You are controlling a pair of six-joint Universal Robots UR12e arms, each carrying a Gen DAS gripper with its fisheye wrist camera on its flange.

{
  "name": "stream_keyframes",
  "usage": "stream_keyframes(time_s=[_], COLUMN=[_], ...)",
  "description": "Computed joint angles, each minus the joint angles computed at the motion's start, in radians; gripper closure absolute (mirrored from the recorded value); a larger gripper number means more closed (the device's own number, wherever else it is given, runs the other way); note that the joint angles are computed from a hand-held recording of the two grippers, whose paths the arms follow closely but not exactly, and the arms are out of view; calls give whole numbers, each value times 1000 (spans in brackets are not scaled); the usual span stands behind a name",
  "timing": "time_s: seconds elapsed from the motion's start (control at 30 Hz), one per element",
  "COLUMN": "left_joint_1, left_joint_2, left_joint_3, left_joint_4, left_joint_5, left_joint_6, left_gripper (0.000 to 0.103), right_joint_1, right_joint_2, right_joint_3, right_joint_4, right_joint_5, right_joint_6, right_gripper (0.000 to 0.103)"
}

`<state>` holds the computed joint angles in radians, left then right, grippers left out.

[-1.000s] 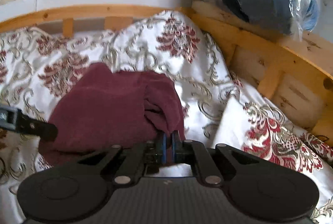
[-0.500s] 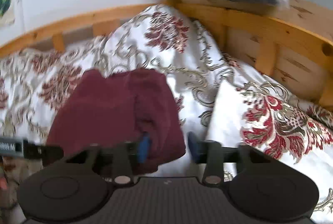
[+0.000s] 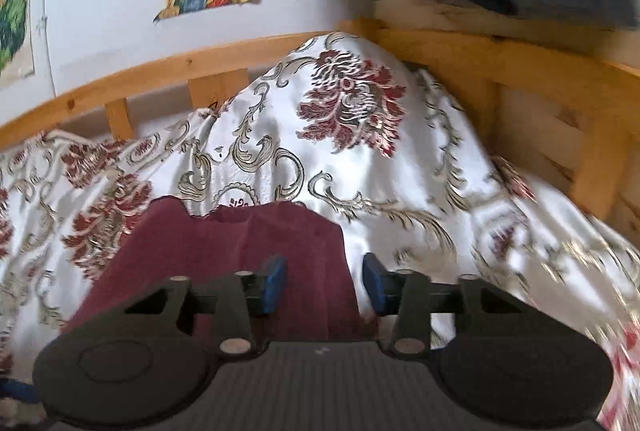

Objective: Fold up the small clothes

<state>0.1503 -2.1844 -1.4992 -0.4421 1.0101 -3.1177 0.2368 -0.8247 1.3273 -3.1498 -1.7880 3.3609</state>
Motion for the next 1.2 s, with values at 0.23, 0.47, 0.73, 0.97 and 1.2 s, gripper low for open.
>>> stream_keyframes(time_s=[0.23,0.47,0.73,0.97,1.2], left_joint_1=[1,9,4,3,2], left_joint_2=[-2,-12,-14,-12,-11], left_joint_3=[-4,-24,-12,-11,-11], left_joint_4=[26,147,90,79,79], left_joint_5=[-17,-90,-44,-37,-29], left_joint_6=[-13,-53,-54,-56,-50], left_gripper=[2,2,1,1,1], right_joint_1=[8,1,-12,-25,-28], right_joint_2=[43,47,44,35,32], right_joint_3=[-23,-24,-15,4,9], right_joint_4=[-127,-117,-75,-86,-86], right_joint_5=[-40,-84,-40,6,28], right_joint_6=[-88,-77,-9,75,93], right_gripper=[96,96,82,56,33])
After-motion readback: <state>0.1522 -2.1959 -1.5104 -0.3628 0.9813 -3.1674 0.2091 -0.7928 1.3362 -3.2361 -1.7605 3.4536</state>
